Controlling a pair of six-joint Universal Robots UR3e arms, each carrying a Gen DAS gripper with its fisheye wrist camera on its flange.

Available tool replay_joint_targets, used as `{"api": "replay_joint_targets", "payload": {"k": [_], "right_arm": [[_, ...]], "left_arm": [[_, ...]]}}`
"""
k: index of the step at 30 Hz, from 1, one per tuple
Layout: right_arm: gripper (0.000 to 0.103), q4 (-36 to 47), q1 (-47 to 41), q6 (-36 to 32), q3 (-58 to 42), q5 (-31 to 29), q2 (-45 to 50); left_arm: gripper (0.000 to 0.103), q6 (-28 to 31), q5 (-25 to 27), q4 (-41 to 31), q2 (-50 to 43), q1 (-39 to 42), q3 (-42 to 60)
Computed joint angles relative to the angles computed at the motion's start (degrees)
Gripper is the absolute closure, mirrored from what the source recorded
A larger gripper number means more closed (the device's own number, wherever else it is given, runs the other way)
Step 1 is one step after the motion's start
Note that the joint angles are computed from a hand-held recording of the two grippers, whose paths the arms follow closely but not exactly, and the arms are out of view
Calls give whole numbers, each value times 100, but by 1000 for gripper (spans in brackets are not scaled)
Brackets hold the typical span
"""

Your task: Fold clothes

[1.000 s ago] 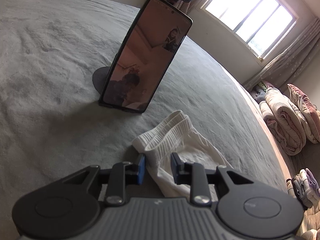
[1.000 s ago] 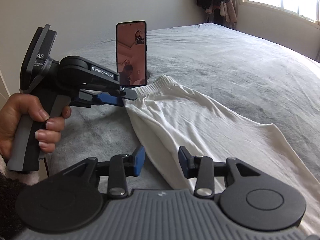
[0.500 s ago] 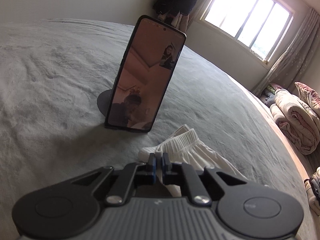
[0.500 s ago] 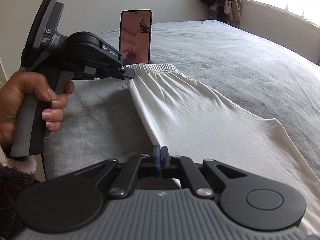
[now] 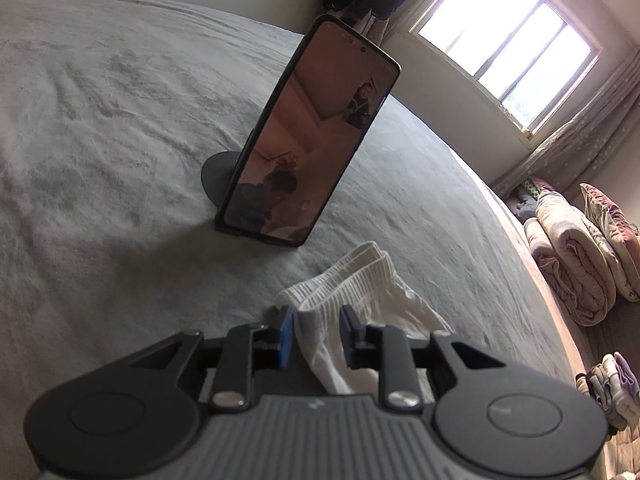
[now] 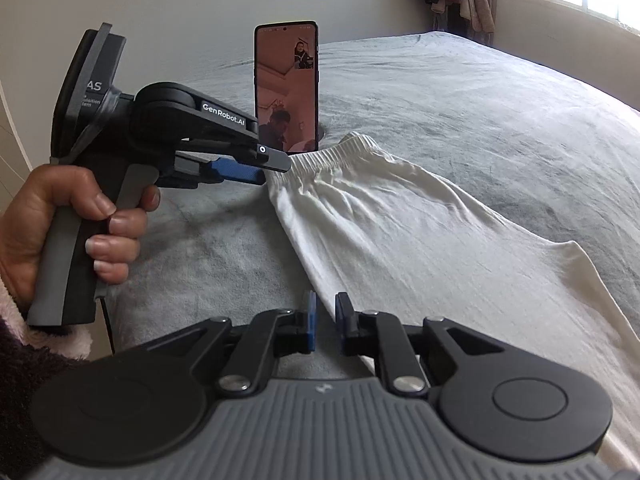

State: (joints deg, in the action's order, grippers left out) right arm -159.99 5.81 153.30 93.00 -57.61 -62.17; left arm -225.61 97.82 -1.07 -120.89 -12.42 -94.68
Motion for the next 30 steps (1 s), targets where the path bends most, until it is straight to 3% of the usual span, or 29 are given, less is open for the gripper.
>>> {"api": "replay_joint_targets", "payload": {"k": [2,3,5,6,8,10,15,17,18,21,25,30], "right_arm": [[66,19,143,64,-374,-92,273],[65,20,208,108,-560,-110,428],[66,34,331,227,-935,-149,737],[67,46,388,350,-1118,-175,896],[100,297,461,586,-1509,-151,1155],[99,648,487,671,-1783,37,1281],[83,682,233,369,-1137,280,716],[61,249,-55,339,-482,288,327],[61,34,-211,314,-162,286,135],[61,-246,-783,144,635,258,-425],[61,-246,-1453,-193,1456,197,-1049],[61,-170,-1986,-248,2031,256,-1383]], "left_arm": [[80,59,170,-218,-82,-93,190],[81,90,273,-308,-156,-146,315],[97,88,423,-331,-295,-205,472],[98,104,541,-354,-345,-247,534],[98,137,777,-403,-447,-329,660],[98,246,923,-564,-533,-391,819],[84,273,1535,-233,-534,-578,769],[84,418,1620,298,-534,-619,605],[84,494,1658,561,-539,-638,532],[83,1072,868,1077,-582,-599,444],[79,1988,-261,630,-812,-703,898],[78,3025,-591,-238,-1168,-1074,1604]]}}
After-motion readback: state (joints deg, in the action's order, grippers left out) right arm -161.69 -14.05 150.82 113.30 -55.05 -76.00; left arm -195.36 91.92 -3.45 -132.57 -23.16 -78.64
